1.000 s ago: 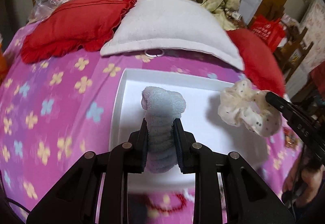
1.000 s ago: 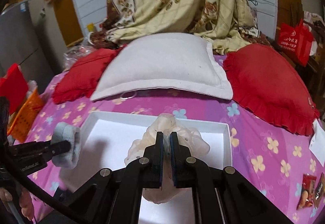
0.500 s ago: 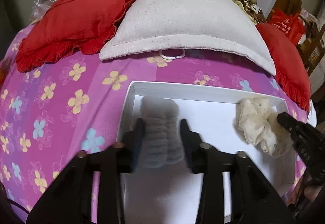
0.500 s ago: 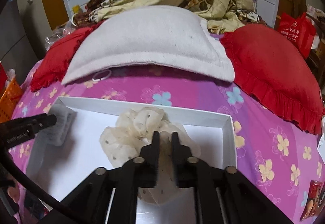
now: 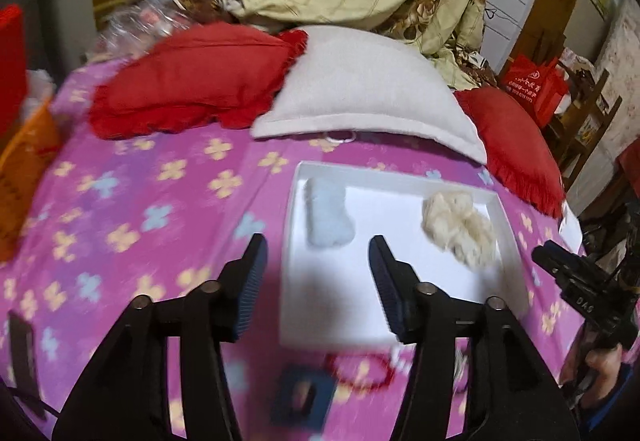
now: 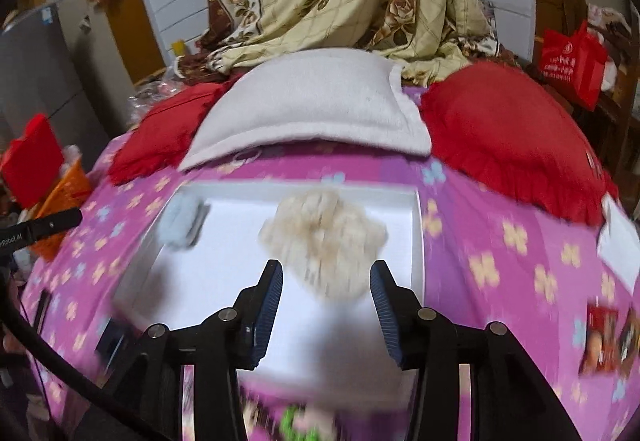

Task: Organize jewelry
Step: 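Grasp the dark-blue claw clip with left tool while right tool grasps the silver bangle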

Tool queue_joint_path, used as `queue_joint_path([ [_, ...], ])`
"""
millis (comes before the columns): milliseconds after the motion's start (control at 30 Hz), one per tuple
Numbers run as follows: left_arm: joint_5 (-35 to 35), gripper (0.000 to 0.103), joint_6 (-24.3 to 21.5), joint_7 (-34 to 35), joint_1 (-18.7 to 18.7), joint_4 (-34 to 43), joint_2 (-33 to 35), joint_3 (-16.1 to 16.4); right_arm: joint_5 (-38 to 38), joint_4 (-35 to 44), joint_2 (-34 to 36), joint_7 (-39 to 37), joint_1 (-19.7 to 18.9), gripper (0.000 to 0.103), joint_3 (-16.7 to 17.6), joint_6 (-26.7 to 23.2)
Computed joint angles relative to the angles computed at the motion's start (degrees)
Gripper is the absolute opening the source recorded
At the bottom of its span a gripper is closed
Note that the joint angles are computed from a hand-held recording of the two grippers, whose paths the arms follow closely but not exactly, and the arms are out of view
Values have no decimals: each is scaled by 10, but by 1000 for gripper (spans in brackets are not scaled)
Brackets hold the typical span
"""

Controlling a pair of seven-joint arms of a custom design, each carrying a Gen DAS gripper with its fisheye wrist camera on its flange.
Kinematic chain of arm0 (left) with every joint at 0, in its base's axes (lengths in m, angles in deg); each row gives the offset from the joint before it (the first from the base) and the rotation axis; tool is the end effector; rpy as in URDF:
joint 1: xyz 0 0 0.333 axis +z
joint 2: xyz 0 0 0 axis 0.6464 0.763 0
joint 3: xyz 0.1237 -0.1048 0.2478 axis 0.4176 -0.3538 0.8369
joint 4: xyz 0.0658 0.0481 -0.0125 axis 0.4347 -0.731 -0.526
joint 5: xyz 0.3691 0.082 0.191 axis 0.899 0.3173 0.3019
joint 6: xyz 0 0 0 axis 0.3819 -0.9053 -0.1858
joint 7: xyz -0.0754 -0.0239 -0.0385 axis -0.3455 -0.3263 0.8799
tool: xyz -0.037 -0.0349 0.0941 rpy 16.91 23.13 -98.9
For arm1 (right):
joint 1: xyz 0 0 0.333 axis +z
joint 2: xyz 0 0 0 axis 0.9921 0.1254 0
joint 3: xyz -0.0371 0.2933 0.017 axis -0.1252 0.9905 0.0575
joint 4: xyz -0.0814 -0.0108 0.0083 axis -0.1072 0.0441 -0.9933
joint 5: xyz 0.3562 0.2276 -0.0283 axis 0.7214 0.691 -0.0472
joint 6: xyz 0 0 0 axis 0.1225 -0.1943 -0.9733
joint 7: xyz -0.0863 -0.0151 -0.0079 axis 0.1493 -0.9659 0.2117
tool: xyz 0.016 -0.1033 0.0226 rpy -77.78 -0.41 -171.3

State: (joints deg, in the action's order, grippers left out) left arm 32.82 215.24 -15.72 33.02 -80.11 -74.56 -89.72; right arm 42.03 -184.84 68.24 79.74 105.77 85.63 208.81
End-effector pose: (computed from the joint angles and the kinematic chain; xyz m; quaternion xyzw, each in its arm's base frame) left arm 0.3898 -0.1825 0.5899 -0.7752 0.5330 -0.2565 0.2219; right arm 0.4922 0.2108 0.5307 -0.7770 0.5086 -0.1168 0.3522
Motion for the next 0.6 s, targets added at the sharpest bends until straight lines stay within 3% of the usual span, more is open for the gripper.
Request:
queue_joint_path([
  [67, 3, 63, -30, -15, -10, -33, -55, -14, 19, -49, -47, -11, 6, 44, -10, -11],
  [200, -15, 63, -84, -30, -50, -92, -127, -25, 29, -140, -131, -17, 8, 44, -26, -37],
  [300, -37, 63, -98, -50, -75, -132, -159, -27, 24, -189, -176, -12, 5, 44, -32, -48],
  [467, -51, 63, -93, -77, -97, -167, -175, -33, 48, -238, -226, -18, 24, 44, -56, -69],
  [600, -56, 63, -73, -84, -101, -173, -154, -28, 79, -233, -221, -44, 62, 43, -61, -71],
])
